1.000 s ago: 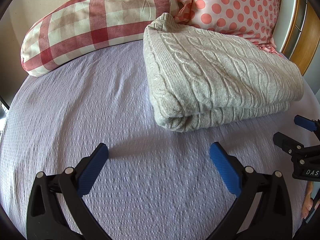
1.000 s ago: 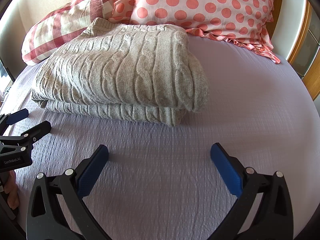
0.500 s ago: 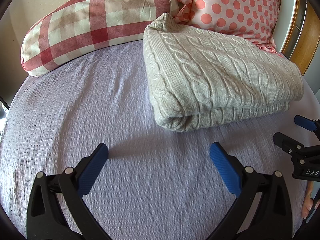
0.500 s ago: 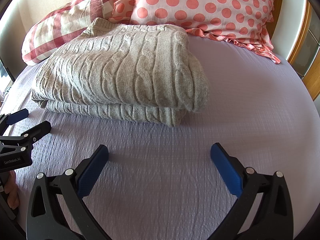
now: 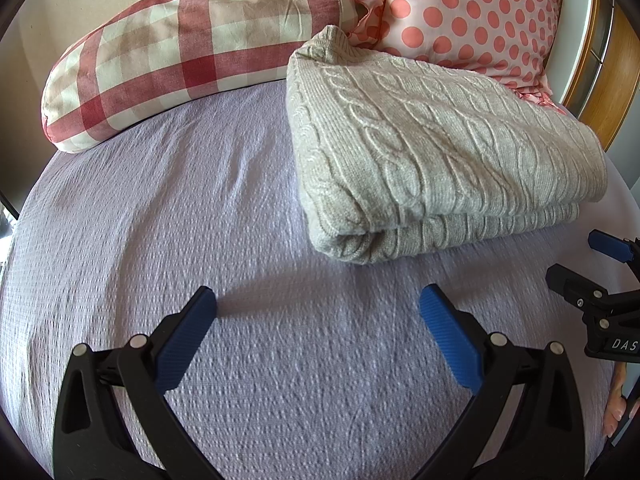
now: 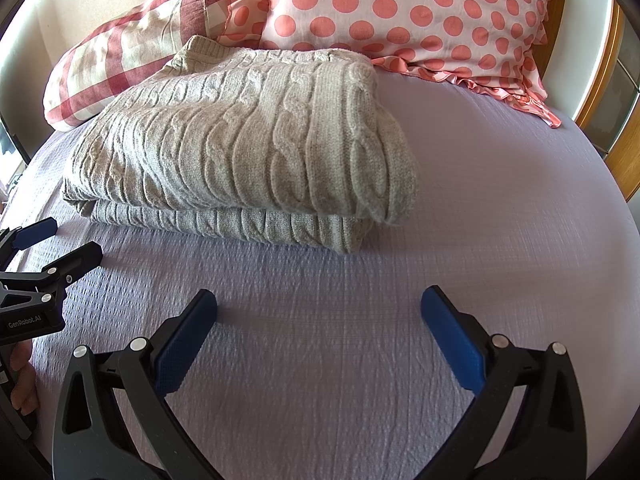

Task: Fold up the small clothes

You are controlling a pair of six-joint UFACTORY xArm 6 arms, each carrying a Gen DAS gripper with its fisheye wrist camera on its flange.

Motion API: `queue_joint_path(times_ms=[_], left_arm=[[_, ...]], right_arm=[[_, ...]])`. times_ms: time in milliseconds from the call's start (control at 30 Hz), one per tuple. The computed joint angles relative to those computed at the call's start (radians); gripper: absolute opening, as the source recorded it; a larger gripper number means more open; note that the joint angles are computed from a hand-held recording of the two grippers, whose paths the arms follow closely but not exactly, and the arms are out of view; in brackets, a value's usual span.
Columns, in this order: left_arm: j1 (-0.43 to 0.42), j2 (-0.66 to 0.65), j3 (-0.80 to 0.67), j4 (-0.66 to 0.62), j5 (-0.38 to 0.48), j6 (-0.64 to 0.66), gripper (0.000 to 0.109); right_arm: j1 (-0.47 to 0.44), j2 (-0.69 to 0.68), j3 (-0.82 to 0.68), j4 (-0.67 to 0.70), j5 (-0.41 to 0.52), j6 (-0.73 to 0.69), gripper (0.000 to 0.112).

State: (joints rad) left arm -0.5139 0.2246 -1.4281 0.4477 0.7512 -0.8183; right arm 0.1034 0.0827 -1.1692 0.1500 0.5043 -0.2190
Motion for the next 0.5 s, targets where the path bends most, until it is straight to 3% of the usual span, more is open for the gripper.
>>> queue_joint_path(times_ms=[500], left_arm=[[0.0,0.0,0.001,-0.003,0.0,0.004,0.101]], right_arm=[[0.0,0.001,-0.001,0.0,0.0,0.0,0.102]])
